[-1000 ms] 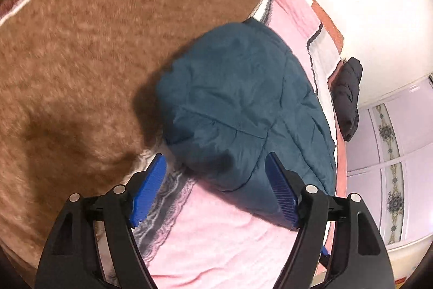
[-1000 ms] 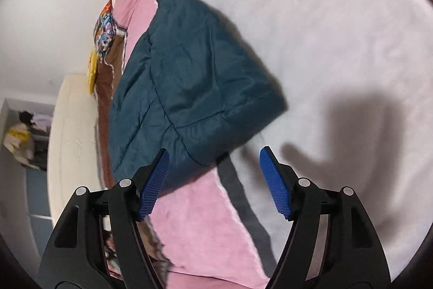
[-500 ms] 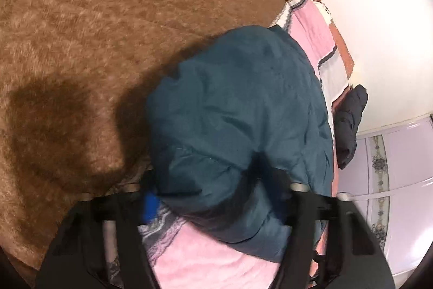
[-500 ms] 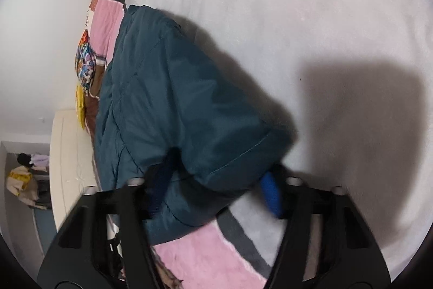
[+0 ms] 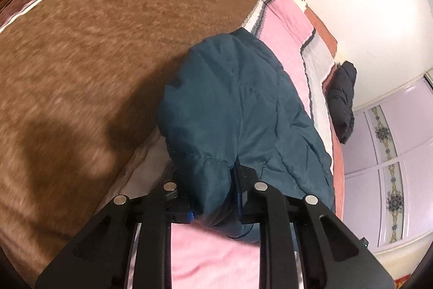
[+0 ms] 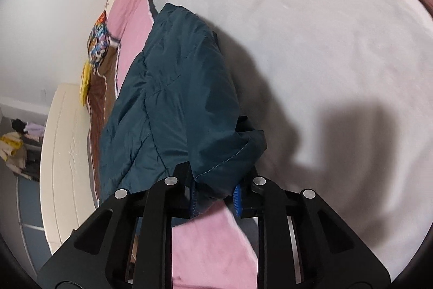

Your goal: Fold large clothes

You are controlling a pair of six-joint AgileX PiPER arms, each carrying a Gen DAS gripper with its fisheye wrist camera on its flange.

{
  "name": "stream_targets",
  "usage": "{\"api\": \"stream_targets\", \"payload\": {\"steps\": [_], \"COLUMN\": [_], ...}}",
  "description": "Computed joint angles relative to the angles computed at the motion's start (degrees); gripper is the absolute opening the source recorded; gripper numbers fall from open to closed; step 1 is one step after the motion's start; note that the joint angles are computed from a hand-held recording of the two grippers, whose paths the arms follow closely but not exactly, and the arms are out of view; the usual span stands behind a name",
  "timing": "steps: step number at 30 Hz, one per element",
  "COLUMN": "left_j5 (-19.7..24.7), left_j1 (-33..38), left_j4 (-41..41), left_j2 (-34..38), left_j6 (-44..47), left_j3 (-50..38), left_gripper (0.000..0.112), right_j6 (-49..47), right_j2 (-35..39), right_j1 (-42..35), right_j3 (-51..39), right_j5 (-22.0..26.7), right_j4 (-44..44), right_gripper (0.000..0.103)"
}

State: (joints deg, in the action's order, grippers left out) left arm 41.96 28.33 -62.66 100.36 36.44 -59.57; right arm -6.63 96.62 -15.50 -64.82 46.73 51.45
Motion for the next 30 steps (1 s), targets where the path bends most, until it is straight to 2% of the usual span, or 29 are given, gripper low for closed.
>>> {"api": "stream_targets", "payload": {"steps": [5,8,11,14,16,18,20,21,22,26,30], "left_j5": [5.2,6.4,6.4,3.4,0.5,-2.7,-3.4,-2.7,-1.7,2.2,6.5], "left_j1": [6.5,10.2,12.0,10.9,9.0,6.9,6.4,7.2,8.1,12.3,17.9], "left_j4": [1.4,2.9,4.0,3.9,4.8,7.0,9.0,8.8,8.6,9.7,11.2], "left_j2": [-7.8,-11.8,-13.6,-13.3,-13.3,-13.4,-13.4,-13.4,-13.5,-15.5,-16.5], "left_j6": [5.5,9.4,12.4,13.7,12.4,9.7,7.1,7.1,7.8,10.9,13.8], "left_j3": [9.9,15.9,19.6,21.1,20.9,20.8,20.3,20.1,19.9,19.8,19.6], "left_gripper": [0.021,0.021,0.021,0.023,0.03,0.043,0.061,0.065,0.065,0.069,0.069], "right_j6": [1.0,1.8,1.8,3.0,5.9,7.0,7.6,8.1,8.5,10.2,17.8], "right_j2": [-9.3,-13.4,-14.6,-12.9,-11.3,-10.8,-10.7,-11.3,-11.8,-16.1,-22.8], "right_j1": [-1.3,-1.9,-1.6,0.3,2.2,2.8,2.7,2.5,2.3,0.8,2.9], "right_j3": [9.0,13.5,15.8,15.6,14.2,14.2,14.1,14.4,14.5,14.8,14.5], "right_j5": [2.8,4.2,3.7,1.5,0.0,-0.8,-0.6,-0.2,0.3,2.9,2.9], "right_j4": [-3.5,-5.9,-7.9,-9.4,-11.9,-12.7,-12.9,-13.4,-14.0,-17.5,-29.1], "right_gripper": [0.021,0.021,0.021,0.023,0.029,0.034,0.04,0.042,0.046,0.046,0.046]}}
